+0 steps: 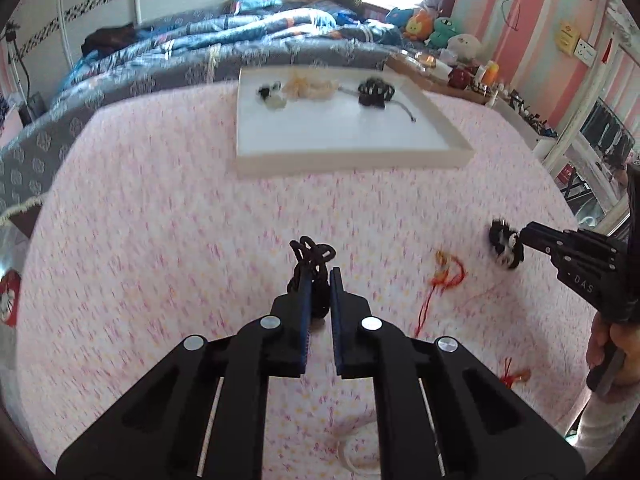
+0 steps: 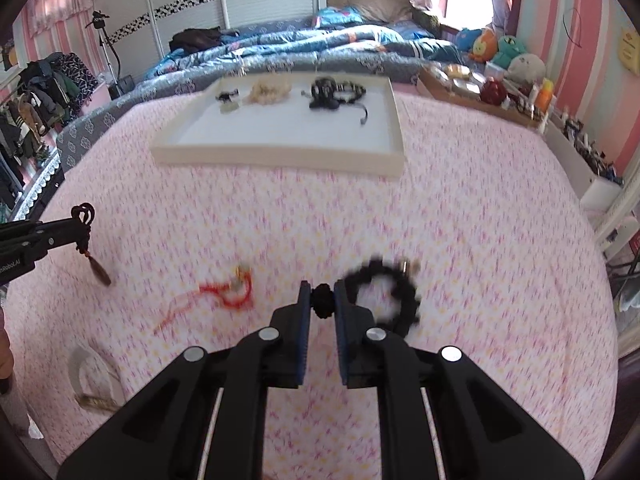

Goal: Organize jewelry
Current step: 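Carry the pendant in the left tool and the charm in the right tool over the white tray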

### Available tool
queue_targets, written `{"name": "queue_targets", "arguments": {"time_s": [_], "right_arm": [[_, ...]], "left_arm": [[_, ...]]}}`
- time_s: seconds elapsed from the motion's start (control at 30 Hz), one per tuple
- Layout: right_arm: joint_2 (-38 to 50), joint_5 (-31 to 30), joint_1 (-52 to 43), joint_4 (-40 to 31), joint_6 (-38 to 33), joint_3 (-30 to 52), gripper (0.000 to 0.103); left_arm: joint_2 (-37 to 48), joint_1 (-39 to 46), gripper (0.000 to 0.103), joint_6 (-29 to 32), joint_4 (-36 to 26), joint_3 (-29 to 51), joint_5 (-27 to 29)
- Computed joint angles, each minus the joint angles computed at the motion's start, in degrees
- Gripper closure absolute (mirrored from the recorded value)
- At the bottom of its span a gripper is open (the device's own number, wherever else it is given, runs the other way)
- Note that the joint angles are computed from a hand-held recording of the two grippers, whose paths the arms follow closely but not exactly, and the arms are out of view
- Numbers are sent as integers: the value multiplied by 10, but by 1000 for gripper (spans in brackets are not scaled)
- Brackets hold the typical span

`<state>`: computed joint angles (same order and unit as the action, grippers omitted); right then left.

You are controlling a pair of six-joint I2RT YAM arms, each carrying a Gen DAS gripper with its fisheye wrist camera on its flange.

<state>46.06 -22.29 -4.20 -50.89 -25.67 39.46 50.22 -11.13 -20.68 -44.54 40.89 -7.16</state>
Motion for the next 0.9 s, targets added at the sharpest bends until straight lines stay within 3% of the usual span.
{"name": "queue_targets", "arguments": {"time_s": [0.3, 0.6, 0.9], "right_arm": [[170, 12, 95, 69, 76, 150, 92], [394, 89, 217, 144, 163, 308, 92], [583, 135, 276, 156, 207, 442, 92]], "left_arm": [[160, 97, 96, 85, 44, 169, 61], [399, 176, 98, 116, 97, 327, 144], [555, 196, 98, 123, 126, 409, 144]]}}
